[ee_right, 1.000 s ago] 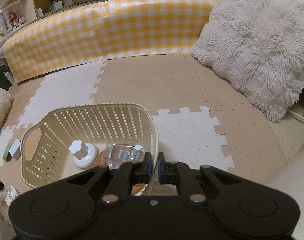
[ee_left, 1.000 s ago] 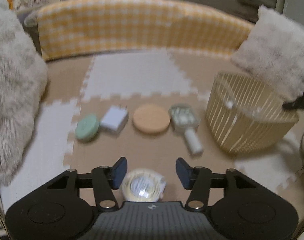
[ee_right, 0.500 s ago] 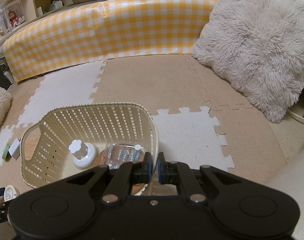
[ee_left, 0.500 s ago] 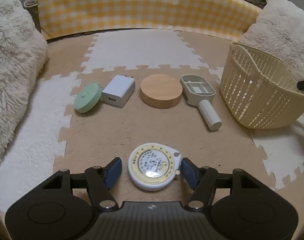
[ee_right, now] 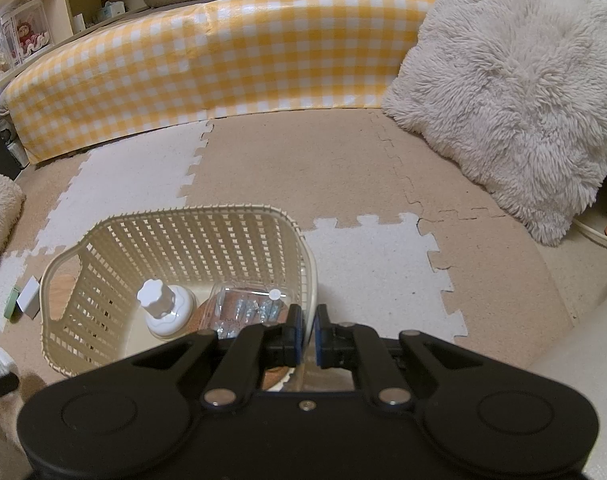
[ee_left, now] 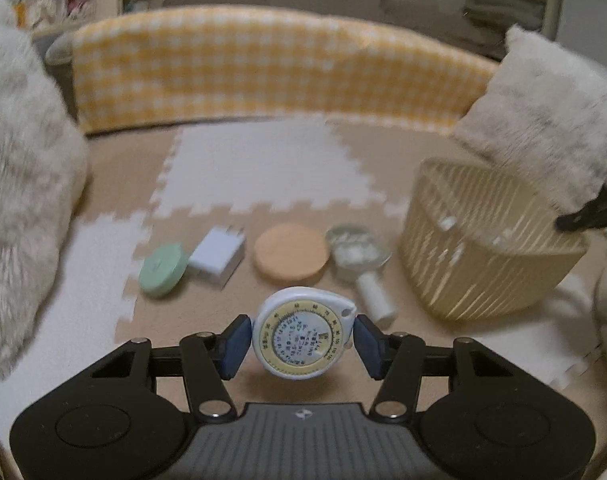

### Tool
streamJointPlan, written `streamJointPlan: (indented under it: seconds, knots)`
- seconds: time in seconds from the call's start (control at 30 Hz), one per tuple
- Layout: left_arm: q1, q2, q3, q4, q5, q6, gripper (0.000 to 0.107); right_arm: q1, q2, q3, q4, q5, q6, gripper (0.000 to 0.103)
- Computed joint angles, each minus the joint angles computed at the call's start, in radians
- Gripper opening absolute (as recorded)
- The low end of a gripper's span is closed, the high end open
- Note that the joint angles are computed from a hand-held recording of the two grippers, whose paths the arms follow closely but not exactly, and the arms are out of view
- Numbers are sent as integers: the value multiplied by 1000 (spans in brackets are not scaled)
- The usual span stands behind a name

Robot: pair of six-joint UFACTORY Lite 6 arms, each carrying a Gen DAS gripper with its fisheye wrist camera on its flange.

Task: Organize rigid objects
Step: 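Lift the tape measure and carry it toward the basket, then lower the tape measure into the basket and open the left tool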

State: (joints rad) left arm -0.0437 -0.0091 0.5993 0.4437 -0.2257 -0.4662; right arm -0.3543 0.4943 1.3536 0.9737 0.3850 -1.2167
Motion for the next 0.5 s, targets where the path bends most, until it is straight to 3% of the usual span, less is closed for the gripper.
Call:
streamJointPlan:
  seconds: [0.17, 0.33, 0.5]
  knots:
    - [-87, -42, 79, 230, 39, -246, 56, 0, -1, -2, 1, -1, -2, 7]
    - [-184, 16, 218, 398, 52, -416, 57, 1, 0, 0, 0, -1, 0, 7]
    - [-273, 146, 405, 852, 86, -826, 57, 2, -1, -2, 3, -2, -1, 7]
